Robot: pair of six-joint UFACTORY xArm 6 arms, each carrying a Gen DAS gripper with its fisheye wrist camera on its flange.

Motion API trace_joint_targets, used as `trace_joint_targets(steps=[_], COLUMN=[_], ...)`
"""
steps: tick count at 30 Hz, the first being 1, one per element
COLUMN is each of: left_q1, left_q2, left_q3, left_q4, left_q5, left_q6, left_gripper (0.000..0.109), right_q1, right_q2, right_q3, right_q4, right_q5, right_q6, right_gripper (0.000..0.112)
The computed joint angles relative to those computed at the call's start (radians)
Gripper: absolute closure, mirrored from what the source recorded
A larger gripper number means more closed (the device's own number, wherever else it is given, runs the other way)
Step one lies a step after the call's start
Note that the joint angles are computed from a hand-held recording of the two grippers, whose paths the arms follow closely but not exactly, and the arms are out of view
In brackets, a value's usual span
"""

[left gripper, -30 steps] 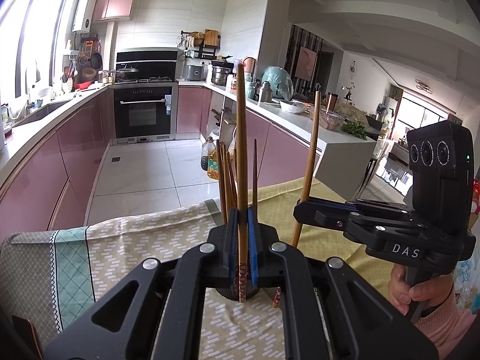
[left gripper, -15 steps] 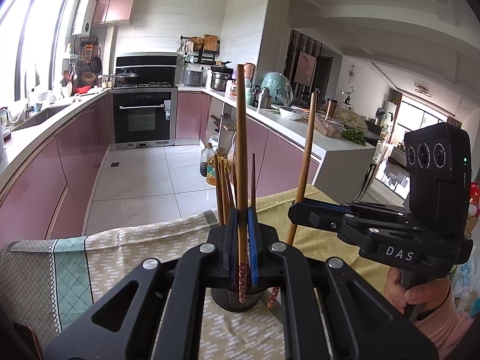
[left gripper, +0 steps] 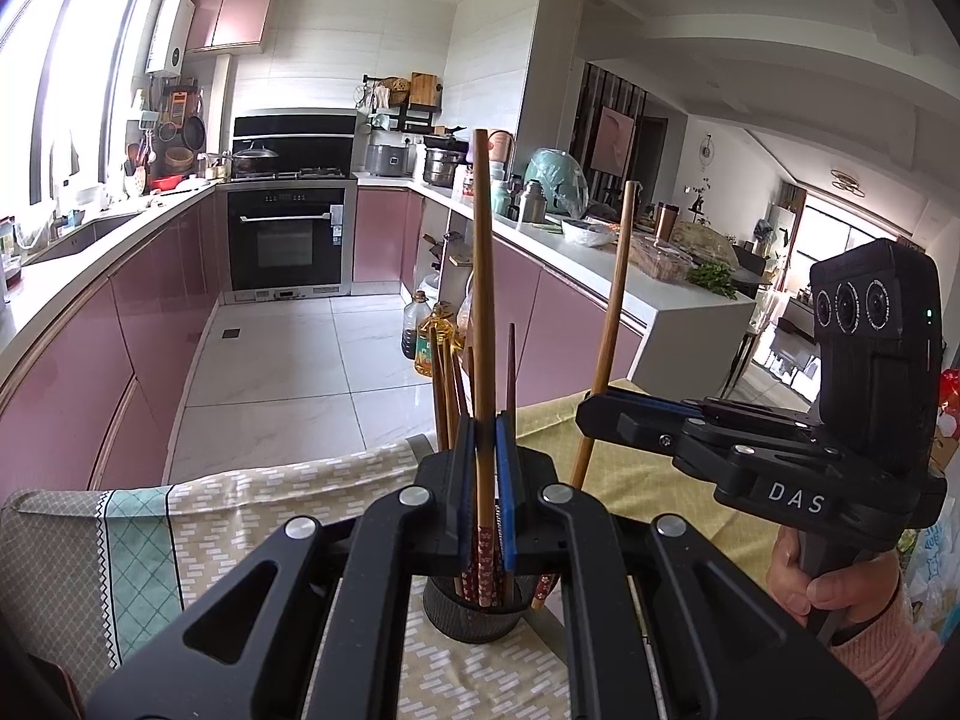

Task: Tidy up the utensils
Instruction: 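Lower both held chopsticks slowly into the black mesh cup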

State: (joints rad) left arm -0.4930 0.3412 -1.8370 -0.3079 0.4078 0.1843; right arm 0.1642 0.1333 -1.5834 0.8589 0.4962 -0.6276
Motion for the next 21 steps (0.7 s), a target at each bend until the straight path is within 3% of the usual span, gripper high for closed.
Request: trace_joint_targets(steps=[21], left_q1=[0.0], left_q2=[0.052], left_q3=[-0.079], left_q4=[0.038], left_q5=[0.024], left_q6=[-0.044], left_gripper=[0.101], right_q1=[-0.011], right_q2=[0.051], right_q3=[-0.054], right_q4=[-0.03], right_q5=[0.0], right_q6=[0.039], right_gripper=[0.107])
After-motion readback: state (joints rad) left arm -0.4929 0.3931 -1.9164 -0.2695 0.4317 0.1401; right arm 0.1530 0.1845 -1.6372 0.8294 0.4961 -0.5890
